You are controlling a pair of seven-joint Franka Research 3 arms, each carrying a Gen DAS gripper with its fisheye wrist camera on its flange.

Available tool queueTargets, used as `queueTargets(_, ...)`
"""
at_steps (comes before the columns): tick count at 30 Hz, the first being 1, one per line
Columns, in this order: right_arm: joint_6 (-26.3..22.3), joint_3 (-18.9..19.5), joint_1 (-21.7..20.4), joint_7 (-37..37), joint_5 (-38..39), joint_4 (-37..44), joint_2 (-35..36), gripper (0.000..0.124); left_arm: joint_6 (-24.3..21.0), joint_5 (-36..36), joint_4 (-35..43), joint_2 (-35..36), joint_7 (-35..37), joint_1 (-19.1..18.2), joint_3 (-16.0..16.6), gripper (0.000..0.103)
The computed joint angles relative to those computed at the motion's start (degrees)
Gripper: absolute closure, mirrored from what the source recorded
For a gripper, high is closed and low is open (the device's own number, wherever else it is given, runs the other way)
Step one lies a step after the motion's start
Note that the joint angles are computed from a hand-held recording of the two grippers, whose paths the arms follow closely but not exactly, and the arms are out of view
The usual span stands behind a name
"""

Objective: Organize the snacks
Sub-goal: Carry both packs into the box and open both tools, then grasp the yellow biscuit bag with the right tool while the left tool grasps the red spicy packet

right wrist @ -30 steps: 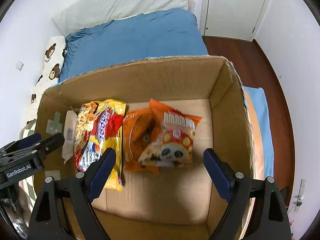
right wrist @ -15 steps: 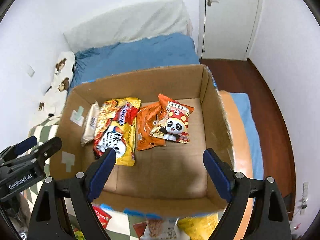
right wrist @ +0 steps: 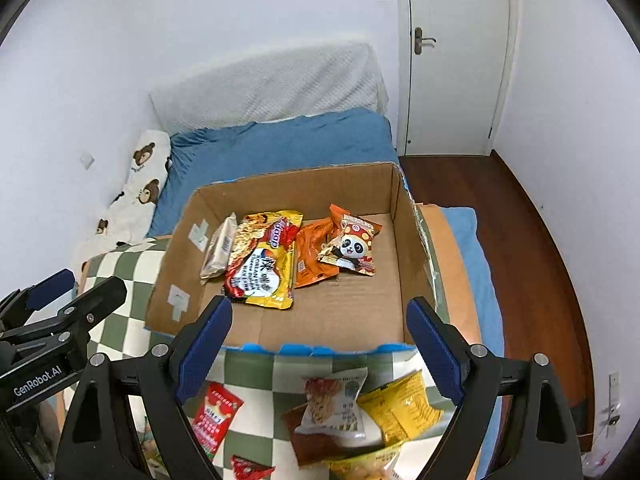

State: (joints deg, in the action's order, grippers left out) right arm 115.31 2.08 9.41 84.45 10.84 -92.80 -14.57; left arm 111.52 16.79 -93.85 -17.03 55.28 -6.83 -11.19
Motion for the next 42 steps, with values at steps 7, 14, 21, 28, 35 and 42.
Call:
queueTargets(7,-6.1,-1.5,-0.5,0.4,3.4,-3.6,-3.8,0.033,-3.5,-3.5,-6.6,-5.0,0.3,-1.0,0.6,0.013)
queueTargets(14,-13.4,-2.2,-2.5,-0.4,2.4,-12.3,-7.1,0.033,-9.3,-8.7,-18.4,-8.1,4.6,-2.3,2.7,0.013)
queueTargets(21,-15.6,-2.5,-5.0,-2.1,-0.5,-22.5,-10.3,0.033,-9.8,-12.9,-24.1,-4.5,10.9,-2.9,3.7,0.013)
queueTargets(28,-14.2,-3.1,-5.8,-5.7,-0.3,-28.0,-10.3,0.046,-8.0,-14.9,-23.6,0.8,15.0,-3.1,2.8,0.051)
queueTargets(35,-18.4,-3.9,-7.6,-0.6,2.6,-29.6,-11.8,0.067,-8.4,-23.8,-29.3,-4.6,3.7,-2.1,4.1,0.051)
queueTargets(42,-21.4,-3.6,-7.4,-0.3,4.8,-32.3,-14.4,0.062,-8.1,-28.1,-34.9,-8.9,2.0,-3.4,5.1,0.045)
